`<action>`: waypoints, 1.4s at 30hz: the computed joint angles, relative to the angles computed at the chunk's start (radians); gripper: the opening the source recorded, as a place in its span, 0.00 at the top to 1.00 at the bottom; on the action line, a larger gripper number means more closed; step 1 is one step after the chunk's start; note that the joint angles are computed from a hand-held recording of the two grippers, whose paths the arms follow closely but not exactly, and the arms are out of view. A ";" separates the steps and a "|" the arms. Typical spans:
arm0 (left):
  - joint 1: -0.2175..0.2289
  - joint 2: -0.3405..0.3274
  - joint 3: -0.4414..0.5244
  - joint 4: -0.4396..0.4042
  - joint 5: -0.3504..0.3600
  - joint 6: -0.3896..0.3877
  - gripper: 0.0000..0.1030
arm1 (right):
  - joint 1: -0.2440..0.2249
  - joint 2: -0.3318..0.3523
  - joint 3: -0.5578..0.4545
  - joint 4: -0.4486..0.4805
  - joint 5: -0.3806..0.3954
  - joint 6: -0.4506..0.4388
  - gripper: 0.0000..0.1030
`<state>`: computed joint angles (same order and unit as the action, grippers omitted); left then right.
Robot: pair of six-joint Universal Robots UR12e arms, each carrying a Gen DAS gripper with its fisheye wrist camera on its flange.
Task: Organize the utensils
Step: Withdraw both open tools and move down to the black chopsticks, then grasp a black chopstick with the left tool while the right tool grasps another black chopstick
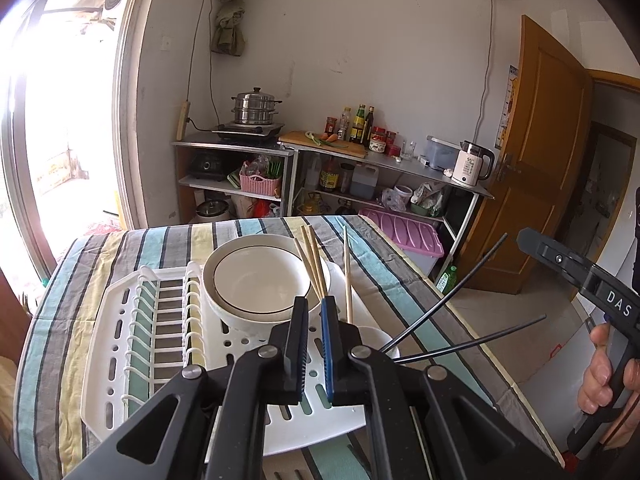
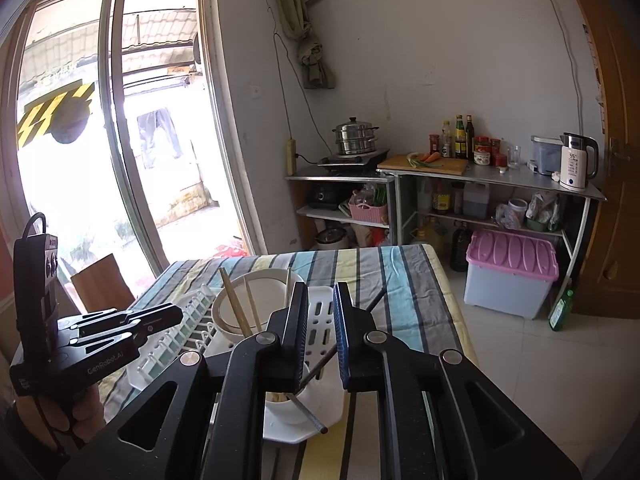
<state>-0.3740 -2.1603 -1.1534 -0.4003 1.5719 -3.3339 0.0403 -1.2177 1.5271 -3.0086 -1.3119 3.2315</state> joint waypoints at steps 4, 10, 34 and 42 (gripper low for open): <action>-0.003 0.043 -0.075 0.048 0.010 -0.009 0.95 | -0.005 -0.029 0.051 -0.045 0.015 0.009 0.87; -0.009 0.114 -0.213 0.119 0.028 -0.022 0.95 | -0.005 -0.074 0.143 -0.090 0.037 0.010 0.87; -0.044 0.222 -0.458 0.121 0.049 -0.073 0.95 | 0.016 -0.164 0.332 -0.035 0.091 -0.060 0.87; -0.042 0.206 -0.435 0.087 0.038 -0.076 0.95 | 0.024 -0.150 0.321 0.003 0.100 -0.078 0.87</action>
<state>-0.4158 -1.9544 -1.5888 -0.3131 1.6100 -3.4096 0.0640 -1.3675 1.8477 -3.0052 -1.2115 3.1540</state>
